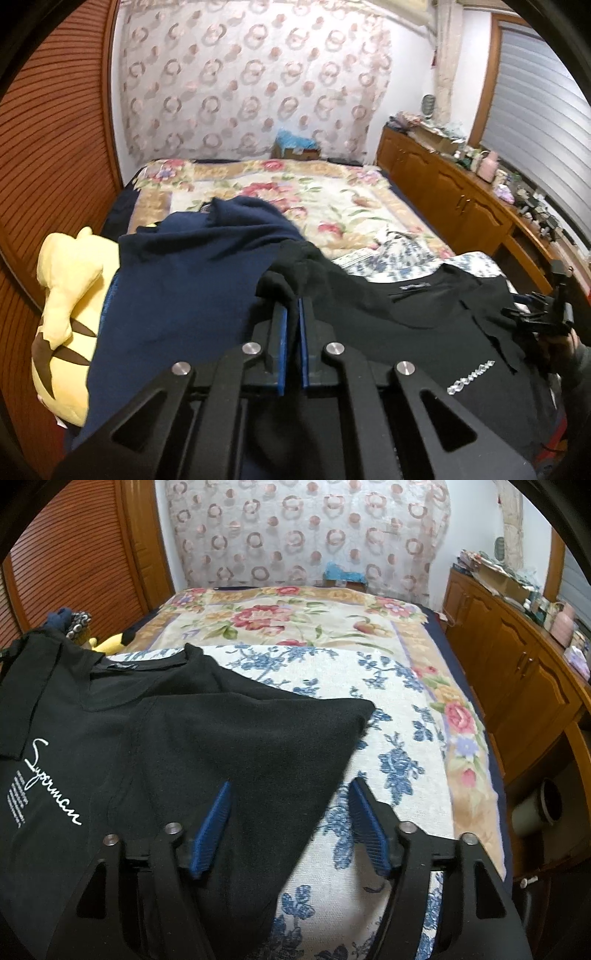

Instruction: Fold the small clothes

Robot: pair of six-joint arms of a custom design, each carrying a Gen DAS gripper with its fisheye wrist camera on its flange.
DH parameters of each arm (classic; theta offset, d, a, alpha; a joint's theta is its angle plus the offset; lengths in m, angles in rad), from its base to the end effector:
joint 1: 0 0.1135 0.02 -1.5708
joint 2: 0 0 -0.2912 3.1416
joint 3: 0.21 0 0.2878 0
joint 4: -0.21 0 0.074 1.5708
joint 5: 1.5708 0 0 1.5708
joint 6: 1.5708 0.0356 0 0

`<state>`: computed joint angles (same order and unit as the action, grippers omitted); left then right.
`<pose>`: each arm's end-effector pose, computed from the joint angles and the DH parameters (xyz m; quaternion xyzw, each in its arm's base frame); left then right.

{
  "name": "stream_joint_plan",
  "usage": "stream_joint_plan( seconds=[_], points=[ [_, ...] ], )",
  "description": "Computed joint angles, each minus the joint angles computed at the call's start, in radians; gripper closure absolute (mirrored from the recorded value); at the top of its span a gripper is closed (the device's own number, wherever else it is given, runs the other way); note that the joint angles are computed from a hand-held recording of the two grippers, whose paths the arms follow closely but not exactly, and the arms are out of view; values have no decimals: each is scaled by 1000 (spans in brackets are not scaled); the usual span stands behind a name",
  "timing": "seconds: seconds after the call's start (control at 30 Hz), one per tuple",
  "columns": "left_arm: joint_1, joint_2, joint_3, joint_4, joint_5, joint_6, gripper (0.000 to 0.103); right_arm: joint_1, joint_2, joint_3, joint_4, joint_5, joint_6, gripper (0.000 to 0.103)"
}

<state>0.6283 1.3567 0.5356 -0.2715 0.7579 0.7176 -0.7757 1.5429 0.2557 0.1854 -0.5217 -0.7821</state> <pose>0.2084 0.1211 0.1443 0.1278 0.8978 -0.1439 0.3961 0.1521 -0.1243 0.0576 -0.0629 0.9395 0.0208 0.3360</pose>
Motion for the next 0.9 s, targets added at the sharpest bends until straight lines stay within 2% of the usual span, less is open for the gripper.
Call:
stream_joint_plan(
  seconds=[0.23,0.33,0.4,0.47,0.53,0.63,0.7,0.77,0.87,0.9],
  points=[
    [20,-121,-78,-70,40,76,100,85,30,21,50,69,93,27],
    [33,-126,-93,-85,57,98,100,111,37,26,63,87,106,27],
    [41,-121,-103,-90,63,108,100,121,37,25,62,79,104,37],
    [54,-121,-117,-103,70,125,100,123,28,27,37,50,88,68],
    [71,-125,-129,-118,75,145,100,124,19,37,-7,24,64,92],
    [114,-147,-146,-172,96,204,100,146,-44,-14,20,37,65,96],
    [170,-168,-150,-247,121,280,100,114,-122,-46,-6,-17,56,96],
    [215,-182,-148,-310,138,347,100,65,-252,-78,-87,-86,45,97],
    [316,-198,-134,-449,170,500,100,-22,-501,-107,-303,-190,-17,97],
    [368,-201,-125,-521,185,582,100,-49,-562,-109,-371,-217,-44,97]
  ],
)
